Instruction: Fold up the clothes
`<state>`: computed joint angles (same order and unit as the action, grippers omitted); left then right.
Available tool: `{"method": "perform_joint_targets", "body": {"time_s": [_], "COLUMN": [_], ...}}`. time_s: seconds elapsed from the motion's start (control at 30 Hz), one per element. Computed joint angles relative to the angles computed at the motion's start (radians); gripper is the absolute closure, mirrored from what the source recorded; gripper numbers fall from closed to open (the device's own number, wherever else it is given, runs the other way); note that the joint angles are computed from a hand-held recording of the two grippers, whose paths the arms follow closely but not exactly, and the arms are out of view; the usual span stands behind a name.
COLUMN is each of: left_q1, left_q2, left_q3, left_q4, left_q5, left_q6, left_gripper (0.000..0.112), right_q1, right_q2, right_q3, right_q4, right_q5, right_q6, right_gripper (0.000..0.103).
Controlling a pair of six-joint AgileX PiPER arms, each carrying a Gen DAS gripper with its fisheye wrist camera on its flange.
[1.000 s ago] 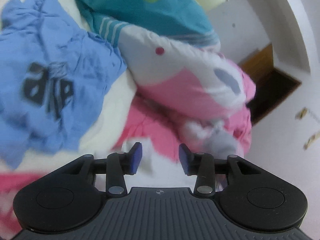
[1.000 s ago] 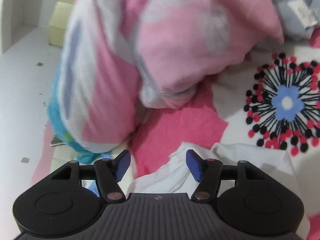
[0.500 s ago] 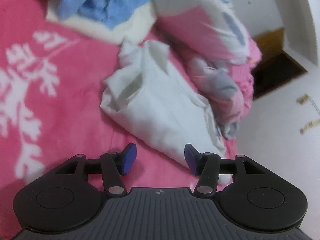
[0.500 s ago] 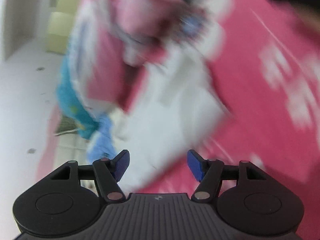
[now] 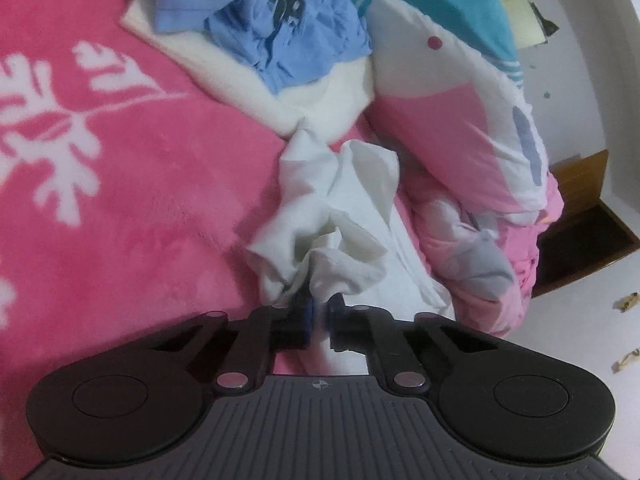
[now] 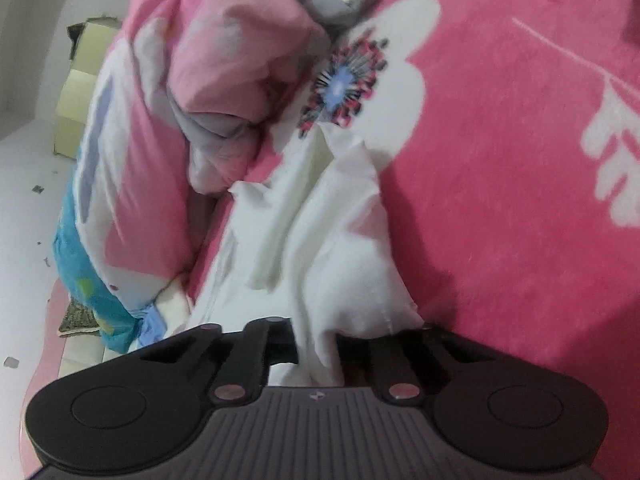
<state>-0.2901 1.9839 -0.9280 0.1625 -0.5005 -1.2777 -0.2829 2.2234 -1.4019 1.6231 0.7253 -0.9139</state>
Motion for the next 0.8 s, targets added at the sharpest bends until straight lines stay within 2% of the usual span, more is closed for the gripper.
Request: {"method": "perform_joint_targets", "body": {"time_s": [0.13,0.27,0.33,0.43,0.47,0.53,0.57,0.63,0.7,0.8], "left_q1": [-0.023,-0.076,-0.144,-0.327,-0.397,-0.486,-0.520,-0.599,-0.685,-0.817], "left_q2": [-0.148,-0.380,-0.507,-0.651,-0.665,-0.641,-0.636,-0.686,-0.739,-0.810], "left_q3": [0.120,0.353,0.481,0.654,0.693,0.719,0.725,0.739,0.754,0.760], "left_q4": [-0.002,-0.013,-0.095,-0.383,-0.483,-0.601,-0.673,-0.872,-1.072,-1.348], "left_q5": [-0.007,-0.037,-0.029,-0.048,-0.068,-0.075,-0.067,-0.079,-0.122,-0.226], "left_q6": [0.064,0.105,0.158,0.324,0.395,0.491,0.552,0.752,0.952,1.224], "left_gripper": [0.108,0.108,0.108,0.108,0.108,0.105,0.101,0.094,0.078,0.076], "right_q1": [-0.031,-0.151,-0.231,-0.370,-0.412,-0.465,-0.485,-0.523,-0.561,-0.602], "right_q2": [-0.146,-0.327,-0.413,-0.497,-0.507,-0.489,-0.477,-0.492,-0.597,-0.809], "right_q3": [0.150,0.385,0.514,0.680,0.714,0.738,0.739,0.732,0.746,0.763], "right_q4": [0.028,-0.040,-0.095,-0.197,-0.238,-0.316,-0.359,-0.414,-0.465,-0.536], "right_q5": [0.046,0.177,0.246,0.335,0.352,0.342,0.335,0.358,0.371,0.401], "right_q6": [-0.103,-0.150,-0.177,-0.211,-0.218,-0.221,-0.214,-0.183,-0.178,-0.195], "right_gripper": [0.097,0.097,0.097,0.096,0.095,0.087,0.077,0.073,0.060,0.059]}}
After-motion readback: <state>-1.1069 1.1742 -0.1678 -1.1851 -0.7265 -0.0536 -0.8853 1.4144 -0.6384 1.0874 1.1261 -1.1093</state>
